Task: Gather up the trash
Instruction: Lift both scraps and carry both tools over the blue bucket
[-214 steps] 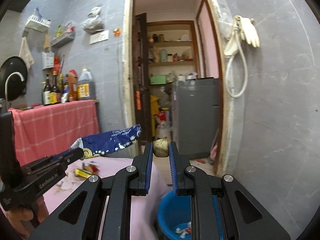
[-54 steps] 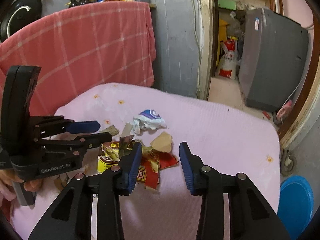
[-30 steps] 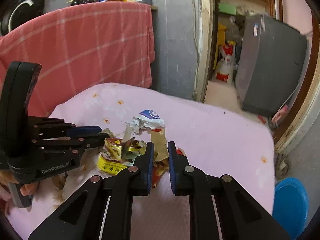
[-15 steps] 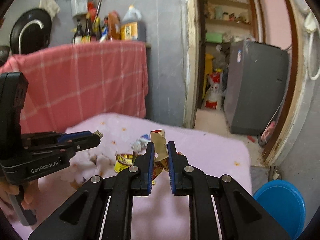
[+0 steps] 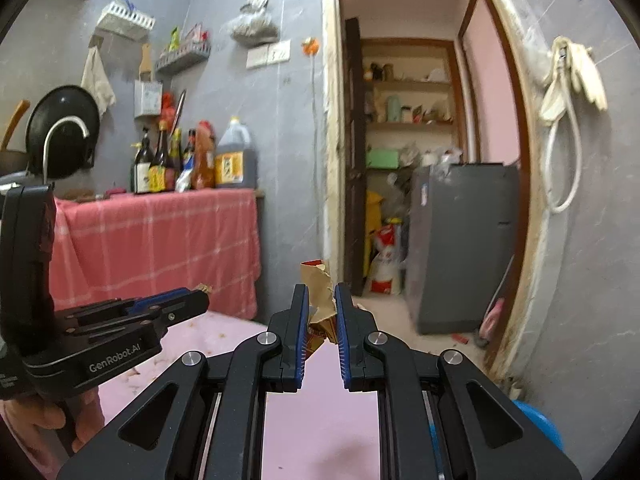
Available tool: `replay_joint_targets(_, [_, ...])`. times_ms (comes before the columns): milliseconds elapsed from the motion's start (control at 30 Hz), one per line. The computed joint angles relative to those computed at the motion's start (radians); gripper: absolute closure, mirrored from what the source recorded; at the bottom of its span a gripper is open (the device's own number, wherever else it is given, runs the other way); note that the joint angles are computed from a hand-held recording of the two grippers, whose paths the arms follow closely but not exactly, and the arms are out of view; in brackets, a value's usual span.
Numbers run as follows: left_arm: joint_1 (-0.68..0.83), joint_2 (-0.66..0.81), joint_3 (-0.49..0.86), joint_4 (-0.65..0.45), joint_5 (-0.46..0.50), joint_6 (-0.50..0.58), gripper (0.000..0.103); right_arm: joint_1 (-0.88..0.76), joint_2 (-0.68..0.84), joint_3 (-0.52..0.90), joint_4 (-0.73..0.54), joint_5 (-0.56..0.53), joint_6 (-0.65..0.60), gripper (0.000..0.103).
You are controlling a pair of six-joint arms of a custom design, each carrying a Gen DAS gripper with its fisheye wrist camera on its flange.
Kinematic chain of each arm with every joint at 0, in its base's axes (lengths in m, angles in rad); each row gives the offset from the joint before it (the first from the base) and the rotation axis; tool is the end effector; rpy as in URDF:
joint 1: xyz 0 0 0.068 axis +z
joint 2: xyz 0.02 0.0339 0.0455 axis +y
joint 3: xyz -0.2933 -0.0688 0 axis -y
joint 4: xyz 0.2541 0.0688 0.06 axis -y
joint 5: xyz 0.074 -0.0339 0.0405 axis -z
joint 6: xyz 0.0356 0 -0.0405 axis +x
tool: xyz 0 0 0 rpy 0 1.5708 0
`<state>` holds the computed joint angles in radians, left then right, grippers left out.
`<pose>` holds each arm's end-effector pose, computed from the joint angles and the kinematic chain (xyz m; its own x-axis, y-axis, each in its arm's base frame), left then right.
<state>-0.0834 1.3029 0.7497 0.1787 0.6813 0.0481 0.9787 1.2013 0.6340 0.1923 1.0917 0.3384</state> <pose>0.2818 -0.0461 0.2767 -0.3329 0.0653 -0.9407 0.6656 0.7229 -0.1854 0.1628 0.1854 0.2679 -0.1668 0.0262 -0.9856 0.1418 0.9899 0.0023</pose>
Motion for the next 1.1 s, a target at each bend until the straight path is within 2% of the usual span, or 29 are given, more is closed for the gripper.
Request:
replay_joint_targets(200, [-0.112,-0.113,-0.068,0.032,-0.059,-0.063,0.088,0.071,-0.116,-0.029,-0.164,0.134,0.064,0.092])
replay_joint_targets(300, [-0.183,-0.139,-0.095,0.062,-0.106,-0.090,0.088,0.105,-0.169,-0.035,-0.297,0.202,0.144,0.092])
replay_joint_targets(367, [-0.230,-0.150,-0.111,0.082,-0.139,-0.108,0.088,0.130,-0.201,-0.030,-0.435,0.253,0.242,0.092])
replay_joint_targets(433, [-0.281,-0.153,-0.123,0.099,-0.179,-0.115,0.088,0.154,-0.215,-0.012,-0.620,0.295,0.395,0.092])
replay_joint_targets(500, [-0.338,-0.150,-0.132,0.111,-0.223,-0.120,0.088,0.173,-0.211,0.014,-0.855,0.326,0.615,0.092])
replay_joint_targets(600, [-0.419,-0.134,-0.130,0.108,-0.276,-0.126,0.088,0.197,-0.146,0.059,-1.306,0.339,1.101,0.092])
replay_joint_targets(633, [-0.442,-0.124,-0.127,0.108,-0.288,-0.129,0.088,0.201,-0.136,0.056,-1.391,0.334,1.201,0.092])
replay_joint_targets(767, [-0.534,-0.074,-0.117,0.112,-0.344,-0.128,0.088,0.185,-0.189,-0.011,-1.444,0.294,1.275,0.092])
replay_joint_targets(967, [-0.633,0.019,-0.088,0.104,-0.399,-0.120,0.087,0.096,-0.379,-0.141,-1.254,0.224,1.059,0.092])
replay_joint_targets(1033, [-0.651,0.055,-0.064,0.088,-0.407,-0.125,0.087,0.044,-0.467,-0.188,-1.147,0.190,0.921,0.092])
replay_joint_targets(1100, [-0.662,0.083,-0.047,0.077,-0.410,-0.126,0.087,0.013,-0.517,-0.220,-1.089,0.165,0.852,0.092])
